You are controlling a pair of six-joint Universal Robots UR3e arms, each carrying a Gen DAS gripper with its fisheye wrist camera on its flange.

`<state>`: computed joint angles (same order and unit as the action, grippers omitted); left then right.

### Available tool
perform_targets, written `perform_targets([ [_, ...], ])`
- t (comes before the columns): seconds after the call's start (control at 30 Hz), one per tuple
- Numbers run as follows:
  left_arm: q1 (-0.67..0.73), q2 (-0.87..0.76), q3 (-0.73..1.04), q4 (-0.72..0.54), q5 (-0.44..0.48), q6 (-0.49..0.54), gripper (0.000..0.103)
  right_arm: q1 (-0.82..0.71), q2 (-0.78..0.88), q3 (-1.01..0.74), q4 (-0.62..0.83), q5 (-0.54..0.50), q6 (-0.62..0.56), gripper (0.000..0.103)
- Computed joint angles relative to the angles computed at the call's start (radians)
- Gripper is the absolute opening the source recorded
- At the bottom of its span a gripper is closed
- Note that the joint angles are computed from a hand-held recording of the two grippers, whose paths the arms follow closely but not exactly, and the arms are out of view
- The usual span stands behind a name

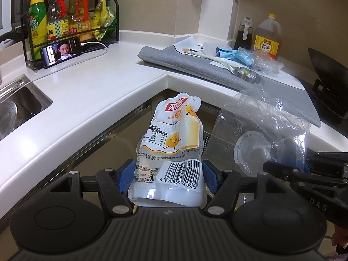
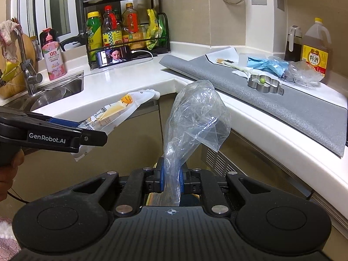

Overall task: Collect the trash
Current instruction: 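Carry the white pouch and clear bag down toward the trash bin with both grippers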

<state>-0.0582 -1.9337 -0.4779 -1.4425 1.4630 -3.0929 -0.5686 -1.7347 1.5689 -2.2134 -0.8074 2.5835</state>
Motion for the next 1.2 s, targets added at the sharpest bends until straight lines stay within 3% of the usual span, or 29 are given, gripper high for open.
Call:
perform_targets([
  [0.6, 0.04, 0.079, -0.158, 0.077, -0.039, 0.009, 0.072, 0.097, 0.063, -0.073, 0.026, -0.104, -0.015, 0.014],
  [1.2, 0.046, 0.064, -0.135, 0.048, -0.052, -0.007, 0.072, 0.145, 0.104, -0.128, 0.063, -0.164, -0.029, 0.014],
])
